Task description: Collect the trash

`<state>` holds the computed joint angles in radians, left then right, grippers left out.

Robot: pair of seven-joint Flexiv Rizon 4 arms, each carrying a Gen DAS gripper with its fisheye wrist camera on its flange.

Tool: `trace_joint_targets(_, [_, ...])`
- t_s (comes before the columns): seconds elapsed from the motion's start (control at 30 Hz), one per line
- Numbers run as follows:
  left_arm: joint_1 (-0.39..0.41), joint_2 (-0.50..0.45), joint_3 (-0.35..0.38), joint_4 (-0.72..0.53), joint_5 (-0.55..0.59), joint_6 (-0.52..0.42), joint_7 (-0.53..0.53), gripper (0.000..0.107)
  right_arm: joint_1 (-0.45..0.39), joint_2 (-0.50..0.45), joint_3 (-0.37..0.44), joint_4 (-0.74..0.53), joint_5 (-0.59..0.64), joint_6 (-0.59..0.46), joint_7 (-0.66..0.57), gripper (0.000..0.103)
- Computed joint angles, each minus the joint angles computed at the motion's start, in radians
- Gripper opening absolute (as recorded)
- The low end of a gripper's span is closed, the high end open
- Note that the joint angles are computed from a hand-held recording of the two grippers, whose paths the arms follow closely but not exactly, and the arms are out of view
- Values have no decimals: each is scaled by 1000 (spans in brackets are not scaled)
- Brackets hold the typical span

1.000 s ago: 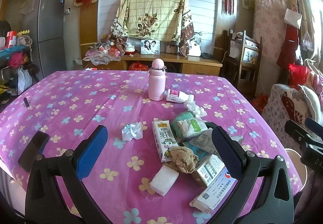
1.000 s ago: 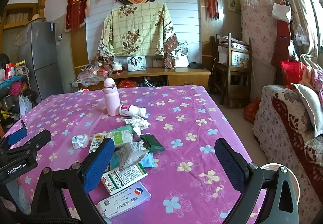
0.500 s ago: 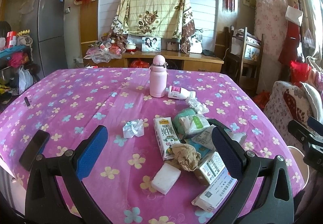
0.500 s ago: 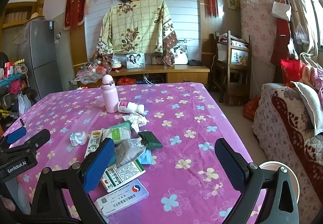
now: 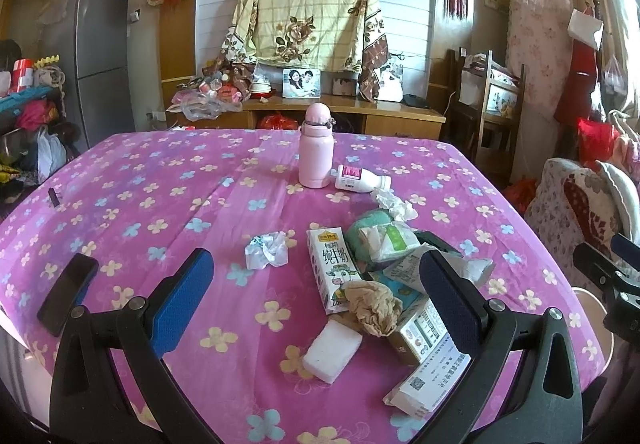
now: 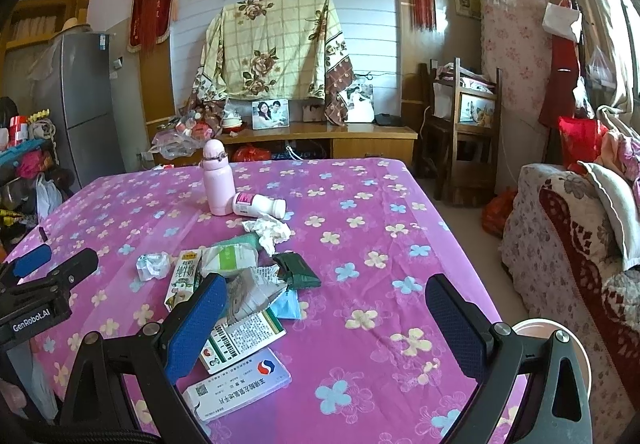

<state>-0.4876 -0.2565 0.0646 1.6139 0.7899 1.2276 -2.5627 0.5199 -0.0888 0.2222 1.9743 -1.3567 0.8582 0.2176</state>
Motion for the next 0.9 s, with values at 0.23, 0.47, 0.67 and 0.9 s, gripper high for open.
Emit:
trace_joint_targets(0.23, [4,0,0,2,-2,1,3,102,6,-8,-1,-10,13,-2,-14,99])
trace_joint_targets(0.47, [20,-1,-3,23,-34,23,25,102,10,-15,-2,-17,28,-1,-32,99])
trace_joint_targets(0.67, [27,-4,-1,34,-68,21,55,102,13,-27,-8,-25,31,13,-48,99])
trace_joint_targets(0.9, [33,-14,-5,39,-121,15,97,102,20,-40,-12,-33,60,15,-78,99])
